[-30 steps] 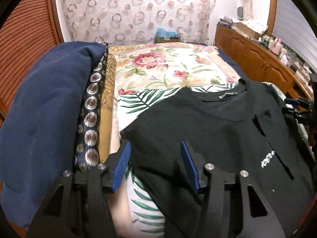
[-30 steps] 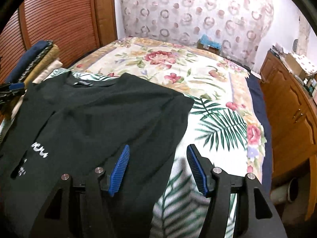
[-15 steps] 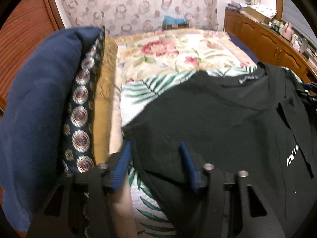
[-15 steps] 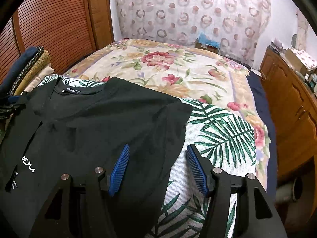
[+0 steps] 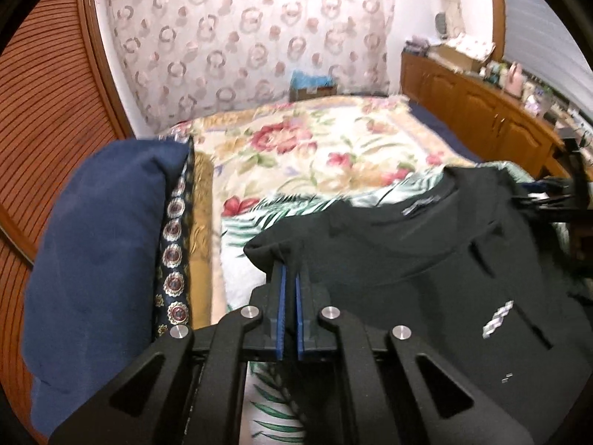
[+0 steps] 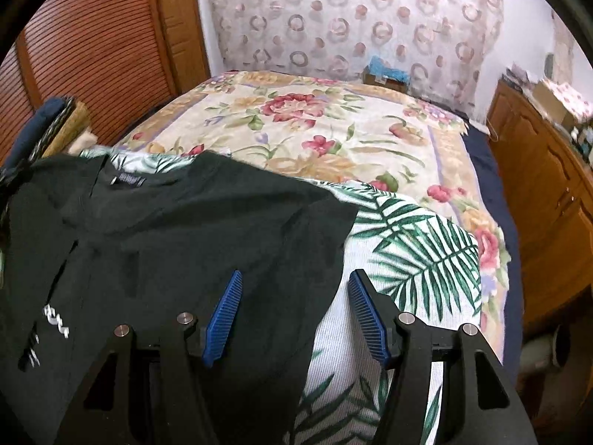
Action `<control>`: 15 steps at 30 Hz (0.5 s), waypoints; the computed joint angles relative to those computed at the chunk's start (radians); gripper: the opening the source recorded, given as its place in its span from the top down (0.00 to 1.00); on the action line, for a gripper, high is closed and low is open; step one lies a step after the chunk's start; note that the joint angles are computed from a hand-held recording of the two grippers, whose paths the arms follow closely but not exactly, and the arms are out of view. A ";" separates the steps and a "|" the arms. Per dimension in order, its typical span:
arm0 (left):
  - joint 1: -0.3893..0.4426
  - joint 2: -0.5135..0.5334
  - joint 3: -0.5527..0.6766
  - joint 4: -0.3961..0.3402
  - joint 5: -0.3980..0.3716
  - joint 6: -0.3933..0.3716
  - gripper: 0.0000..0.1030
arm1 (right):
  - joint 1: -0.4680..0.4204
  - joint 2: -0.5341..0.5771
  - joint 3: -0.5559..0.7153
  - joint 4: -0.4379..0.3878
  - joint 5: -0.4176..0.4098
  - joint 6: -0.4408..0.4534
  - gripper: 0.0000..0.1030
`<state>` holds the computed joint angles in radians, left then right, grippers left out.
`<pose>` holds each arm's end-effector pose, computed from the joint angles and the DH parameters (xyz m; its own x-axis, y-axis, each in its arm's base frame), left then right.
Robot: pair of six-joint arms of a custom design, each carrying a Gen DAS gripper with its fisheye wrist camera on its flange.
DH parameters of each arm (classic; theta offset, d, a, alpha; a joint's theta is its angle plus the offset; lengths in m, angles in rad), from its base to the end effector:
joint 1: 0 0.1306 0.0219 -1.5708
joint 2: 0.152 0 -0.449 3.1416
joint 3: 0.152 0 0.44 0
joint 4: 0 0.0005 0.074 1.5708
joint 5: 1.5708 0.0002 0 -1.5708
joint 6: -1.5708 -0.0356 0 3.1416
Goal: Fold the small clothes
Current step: 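Grasp the hem with both tools, lift and fold it over toward the collar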
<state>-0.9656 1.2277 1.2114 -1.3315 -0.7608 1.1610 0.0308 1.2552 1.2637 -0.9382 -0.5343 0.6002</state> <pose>0.2465 -0.3140 0.4669 -0.6878 -0.1734 -0.7049 -0.3061 0.9498 0.0651 0.4504 0.0315 0.4934 -0.4742 -0.5009 -0.7241 -0.7255 0.6882 -0.0010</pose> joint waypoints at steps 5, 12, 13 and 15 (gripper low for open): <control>-0.061 -0.015 0.019 0.021 -0.036 0.013 0.95 | 0.024 0.032 0.035 0.002 0.020 -0.041 0.93; -0.205 -0.016 0.053 -0.029 -0.110 0.107 0.95 | -0.019 -0.076 -0.019 -0.015 -0.135 -0.028 0.94; -0.226 -0.015 0.059 -0.041 -0.120 0.125 0.95 | -0.038 -0.105 -0.035 -0.019 -0.171 -0.015 0.94; -0.286 -0.011 0.073 -0.083 -0.150 0.193 0.95 | -0.090 -0.168 -0.065 -0.060 -0.250 0.035 0.94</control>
